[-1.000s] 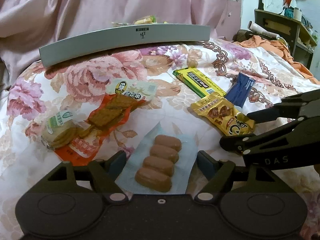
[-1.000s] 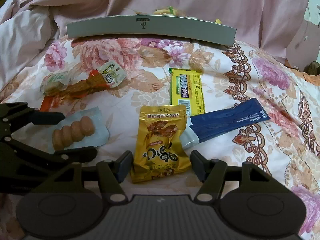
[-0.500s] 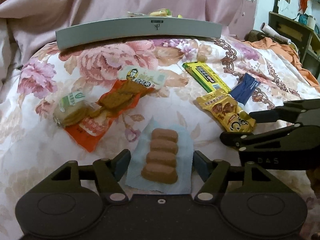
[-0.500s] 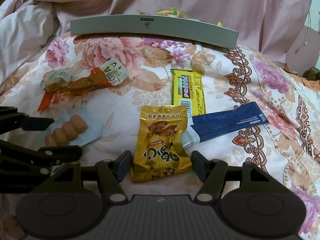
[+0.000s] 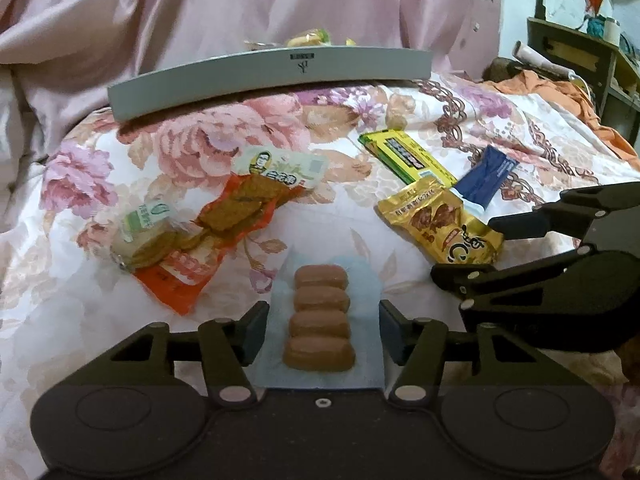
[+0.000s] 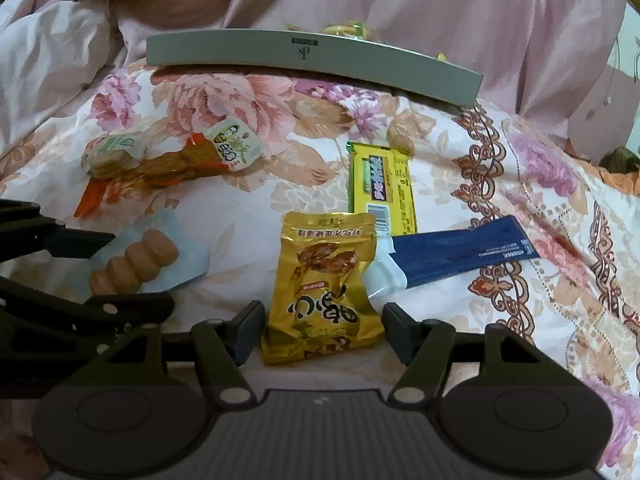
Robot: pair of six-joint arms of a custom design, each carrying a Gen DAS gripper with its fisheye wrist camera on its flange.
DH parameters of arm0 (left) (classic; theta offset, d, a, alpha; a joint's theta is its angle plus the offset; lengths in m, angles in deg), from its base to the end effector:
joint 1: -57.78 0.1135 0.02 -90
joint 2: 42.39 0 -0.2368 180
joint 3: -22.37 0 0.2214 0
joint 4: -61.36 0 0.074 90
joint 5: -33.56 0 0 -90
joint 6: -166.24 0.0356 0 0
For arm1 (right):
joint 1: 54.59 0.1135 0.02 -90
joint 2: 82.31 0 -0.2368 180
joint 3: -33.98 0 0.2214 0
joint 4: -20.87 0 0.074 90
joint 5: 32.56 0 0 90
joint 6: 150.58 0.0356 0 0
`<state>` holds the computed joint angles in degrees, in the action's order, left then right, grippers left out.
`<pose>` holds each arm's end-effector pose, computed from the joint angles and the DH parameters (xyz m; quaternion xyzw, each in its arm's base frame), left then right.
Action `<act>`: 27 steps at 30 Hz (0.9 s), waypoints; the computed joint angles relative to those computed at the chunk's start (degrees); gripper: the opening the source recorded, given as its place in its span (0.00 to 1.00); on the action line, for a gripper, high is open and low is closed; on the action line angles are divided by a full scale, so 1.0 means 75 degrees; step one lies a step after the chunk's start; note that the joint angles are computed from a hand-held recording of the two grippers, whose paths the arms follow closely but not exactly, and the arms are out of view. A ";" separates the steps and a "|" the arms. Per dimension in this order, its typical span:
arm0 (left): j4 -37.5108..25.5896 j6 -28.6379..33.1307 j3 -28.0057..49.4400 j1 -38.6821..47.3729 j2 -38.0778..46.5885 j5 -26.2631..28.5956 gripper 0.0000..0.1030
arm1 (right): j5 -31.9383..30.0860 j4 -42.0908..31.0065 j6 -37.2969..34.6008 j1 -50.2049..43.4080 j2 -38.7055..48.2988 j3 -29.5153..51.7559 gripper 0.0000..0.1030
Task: Organize snacks
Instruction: 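Close the left gripper on the sausage pack while the right grasps the gold bag, then carry the sausage pack with the left tool while the right carries the gold bag to the tray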
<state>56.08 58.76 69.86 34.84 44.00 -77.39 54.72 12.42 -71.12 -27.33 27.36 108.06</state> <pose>0.2392 -0.0874 0.1361 -0.0276 0.9081 0.0249 0.4171 0.3179 0.1657 0.1315 -0.3069 0.8678 0.0784 0.3830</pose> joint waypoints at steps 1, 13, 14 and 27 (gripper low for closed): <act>0.0036 -0.0017 -0.0048 -0.0062 -0.0024 -0.0134 0.57 | 0.0023 0.0080 -0.0038 0.0017 -0.0039 -0.0066 0.63; 0.0426 -0.0580 -0.0512 -0.0284 -0.0600 -0.1073 0.56 | 0.1766 0.2867 -0.2776 0.1027 -0.0209 -0.1573 0.62; 0.0388 -0.0656 -0.0478 -0.0311 -0.0612 -0.1123 0.56 | 0.1837 0.3058 -0.2940 0.1070 -0.0174 -0.1639 0.62; 0.0636 -0.1532 -0.0104 -0.0503 -0.0687 -0.1804 0.56 | 0.2409 0.4938 -0.4089 0.1225 -0.0139 -0.2356 0.62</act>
<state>60.85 47.27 69.08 31.07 38.85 -90.92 72.79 49.45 -101.79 -18.14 26.32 90.39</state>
